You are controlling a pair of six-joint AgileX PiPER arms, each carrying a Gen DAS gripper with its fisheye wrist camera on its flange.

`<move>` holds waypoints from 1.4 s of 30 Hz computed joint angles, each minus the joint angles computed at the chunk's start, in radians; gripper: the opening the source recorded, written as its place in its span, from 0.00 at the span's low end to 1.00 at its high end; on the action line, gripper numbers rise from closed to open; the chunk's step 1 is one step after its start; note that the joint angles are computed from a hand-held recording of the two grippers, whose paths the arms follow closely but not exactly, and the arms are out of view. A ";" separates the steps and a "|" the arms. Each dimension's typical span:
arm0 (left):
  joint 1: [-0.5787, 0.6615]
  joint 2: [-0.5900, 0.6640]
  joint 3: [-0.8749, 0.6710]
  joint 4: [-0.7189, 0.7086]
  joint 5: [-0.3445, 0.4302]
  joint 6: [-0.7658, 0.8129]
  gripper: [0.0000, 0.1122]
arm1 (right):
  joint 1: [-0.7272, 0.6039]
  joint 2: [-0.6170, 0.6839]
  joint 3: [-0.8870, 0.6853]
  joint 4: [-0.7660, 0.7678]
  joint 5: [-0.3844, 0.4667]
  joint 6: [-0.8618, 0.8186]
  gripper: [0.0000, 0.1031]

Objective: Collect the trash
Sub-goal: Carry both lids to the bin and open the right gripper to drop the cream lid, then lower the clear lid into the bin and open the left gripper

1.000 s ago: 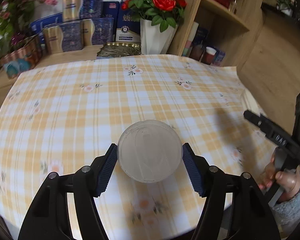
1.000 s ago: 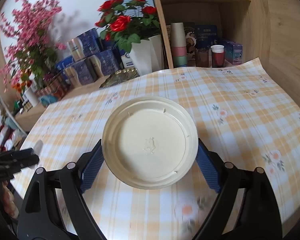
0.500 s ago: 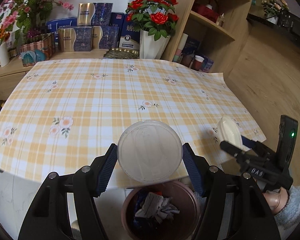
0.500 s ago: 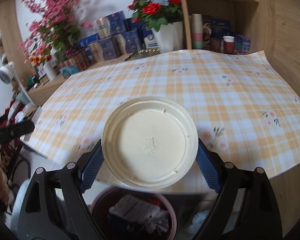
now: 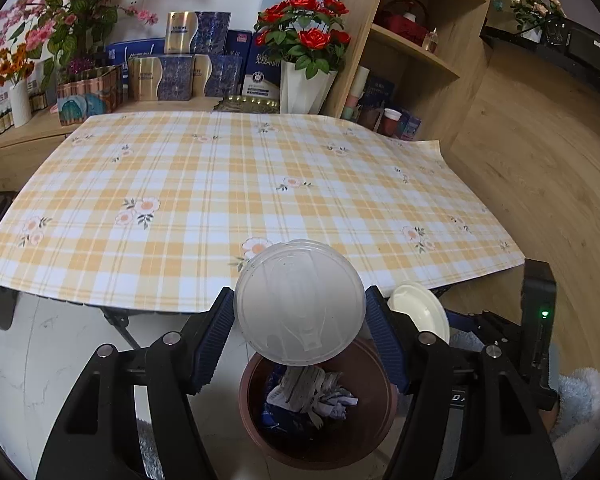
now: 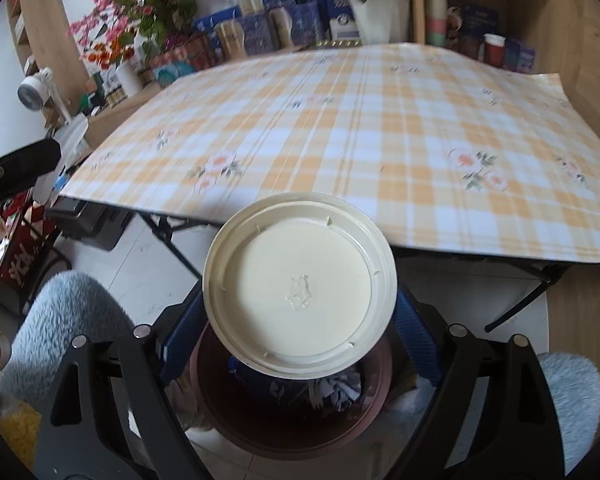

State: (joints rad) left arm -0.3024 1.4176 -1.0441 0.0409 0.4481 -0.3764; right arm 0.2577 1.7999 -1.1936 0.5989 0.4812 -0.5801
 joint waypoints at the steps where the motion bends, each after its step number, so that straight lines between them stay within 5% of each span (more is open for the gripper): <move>1: 0.002 0.001 0.004 -0.005 -0.003 0.004 0.57 | 0.004 0.019 -0.013 -0.019 0.010 0.022 0.83; 10: 0.056 0.058 0.046 -0.240 -0.044 0.211 0.57 | 0.033 0.123 -0.082 -0.130 0.066 0.133 0.84; 18: 0.050 0.065 0.054 -0.236 -0.057 0.226 0.57 | 0.047 0.130 -0.087 -0.154 0.061 0.156 0.91; 21: 0.044 0.074 0.056 -0.229 -0.062 0.229 0.57 | 0.031 0.092 -0.049 -0.140 -0.003 0.171 0.91; 25: 0.020 0.113 0.019 -0.163 -0.038 0.212 0.57 | -0.011 -0.028 0.078 -0.030 -0.218 0.137 0.94; 28: -0.012 0.146 -0.006 -0.079 -0.041 0.203 0.57 | -0.040 -0.064 0.118 -0.107 -0.307 0.263 0.94; 35: -0.074 0.234 0.008 -0.053 -0.139 0.252 0.58 | -0.110 -0.019 0.102 -0.144 -0.292 0.361 0.94; 37: -0.071 0.270 0.029 -0.185 -0.168 0.379 0.58 | -0.104 -0.014 0.103 -0.172 -0.300 0.386 0.94; 42: -0.048 0.352 -0.010 -0.304 -0.107 0.479 0.58 | -0.084 -0.002 0.095 -0.211 -0.299 0.416 0.94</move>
State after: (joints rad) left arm -0.3504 1.7698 -1.0542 -0.2631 0.3414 0.1025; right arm 0.1735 1.7981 -1.0984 0.3878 0.1824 -0.1637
